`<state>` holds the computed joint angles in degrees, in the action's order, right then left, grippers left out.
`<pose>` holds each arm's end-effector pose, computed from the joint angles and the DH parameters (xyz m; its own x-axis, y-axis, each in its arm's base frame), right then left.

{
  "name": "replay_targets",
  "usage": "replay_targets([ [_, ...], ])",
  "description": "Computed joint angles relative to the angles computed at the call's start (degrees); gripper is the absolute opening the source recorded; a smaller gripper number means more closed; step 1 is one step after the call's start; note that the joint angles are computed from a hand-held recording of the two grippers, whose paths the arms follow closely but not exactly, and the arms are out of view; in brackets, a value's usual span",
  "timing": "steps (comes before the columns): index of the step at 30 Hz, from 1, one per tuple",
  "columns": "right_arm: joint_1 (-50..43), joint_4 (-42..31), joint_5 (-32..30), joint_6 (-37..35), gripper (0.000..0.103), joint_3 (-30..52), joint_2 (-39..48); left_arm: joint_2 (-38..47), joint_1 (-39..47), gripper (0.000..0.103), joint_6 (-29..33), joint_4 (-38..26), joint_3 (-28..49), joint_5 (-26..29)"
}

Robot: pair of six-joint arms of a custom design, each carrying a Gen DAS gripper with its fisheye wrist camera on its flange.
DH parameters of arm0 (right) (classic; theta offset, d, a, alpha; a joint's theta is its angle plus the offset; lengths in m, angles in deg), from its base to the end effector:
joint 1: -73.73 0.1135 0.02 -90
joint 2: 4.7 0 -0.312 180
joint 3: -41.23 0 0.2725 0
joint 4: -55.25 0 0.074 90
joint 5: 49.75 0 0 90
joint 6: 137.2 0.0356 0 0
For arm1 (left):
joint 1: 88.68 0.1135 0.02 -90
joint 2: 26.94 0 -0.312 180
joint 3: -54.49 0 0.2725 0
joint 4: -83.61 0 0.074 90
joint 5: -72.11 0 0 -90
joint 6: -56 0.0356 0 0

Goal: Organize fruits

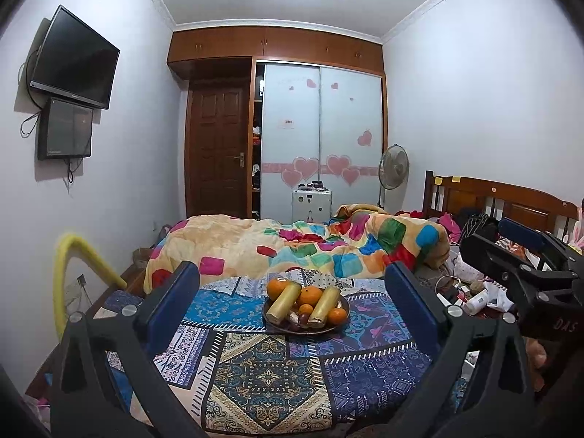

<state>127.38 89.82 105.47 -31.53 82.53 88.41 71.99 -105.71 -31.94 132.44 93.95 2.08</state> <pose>0.1981 0.2147 0.1845 -0.1215 0.0259 -0.9923 0.2173 0.9761 -0.0011 0.2952 -0.1031 0.1672 -0.1550 0.0828 -0.9844 0.6022 0.7979 -0.0277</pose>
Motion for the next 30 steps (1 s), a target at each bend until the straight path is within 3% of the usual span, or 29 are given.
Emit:
replay_targets([
  [30, -0.58, 1.67, -0.06, -0.01, 0.103, -1.09, 0.18, 1.83, -1.33, 0.103, -0.08, 0.62, 0.73, -0.3],
])
